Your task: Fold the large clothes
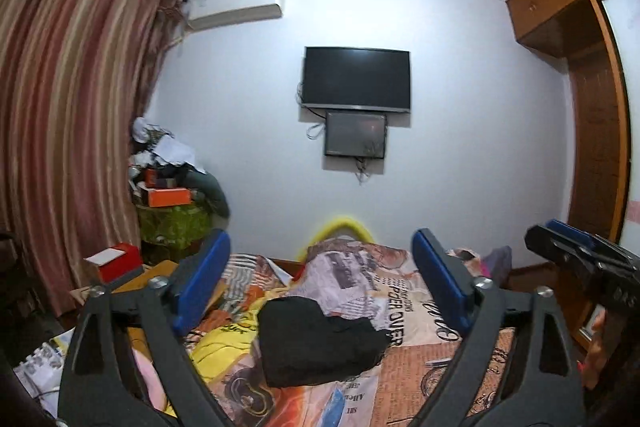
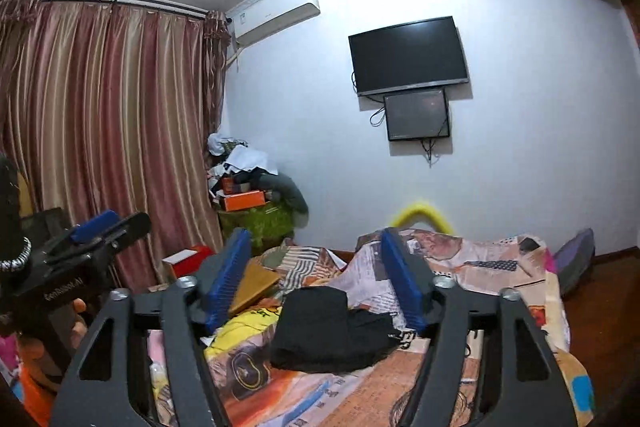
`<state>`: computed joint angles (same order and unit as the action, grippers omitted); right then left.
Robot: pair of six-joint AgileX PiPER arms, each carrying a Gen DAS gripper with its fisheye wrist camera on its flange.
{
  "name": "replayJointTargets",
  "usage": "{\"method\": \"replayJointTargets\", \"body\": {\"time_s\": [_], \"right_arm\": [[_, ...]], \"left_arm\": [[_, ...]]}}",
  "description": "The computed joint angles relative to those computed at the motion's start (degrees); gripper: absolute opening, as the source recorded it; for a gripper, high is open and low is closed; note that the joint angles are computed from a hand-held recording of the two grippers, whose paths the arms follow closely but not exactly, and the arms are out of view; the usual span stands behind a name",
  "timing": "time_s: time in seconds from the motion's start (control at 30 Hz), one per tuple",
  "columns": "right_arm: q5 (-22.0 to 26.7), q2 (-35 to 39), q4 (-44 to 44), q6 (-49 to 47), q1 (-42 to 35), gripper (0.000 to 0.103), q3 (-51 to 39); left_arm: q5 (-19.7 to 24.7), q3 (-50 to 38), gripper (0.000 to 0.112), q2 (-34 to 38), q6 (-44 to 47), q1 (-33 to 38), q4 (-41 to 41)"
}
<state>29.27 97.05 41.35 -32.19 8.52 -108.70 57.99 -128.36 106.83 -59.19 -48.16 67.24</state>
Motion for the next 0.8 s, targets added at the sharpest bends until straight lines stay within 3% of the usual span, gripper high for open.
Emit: {"method": "replayJointTargets", "body": {"time_s": [0.13, 0.2, 0.4, 0.8], "right_arm": [[-6.56, -2.69, -6.26, 5.17, 1.9, 0.102, 4.47], [-7.58, -3.45, -7.92, 7.41, 1.89, 0.103, 5.26], [-4.32, -2.68, -14.54, 14.49, 2.31, 0.103, 2.76], [-4.6, -5.12, -17.43, 14.73, 2.98, 0.103, 6.21]], "left_arm": [[2.63, 4.49, 0.102, -1.78, -4.42, -2.23, 3.64], [2.91, 4.69, 0.102, -1.81, -4.19, -2.27, 2.79], [4.0, 6.42, 0.102, -2.24, -5.33, -3.14, 4.33], [4.72, 8.49, 0.103, -2.79, -6.3, -5.41, 5.18]]}}
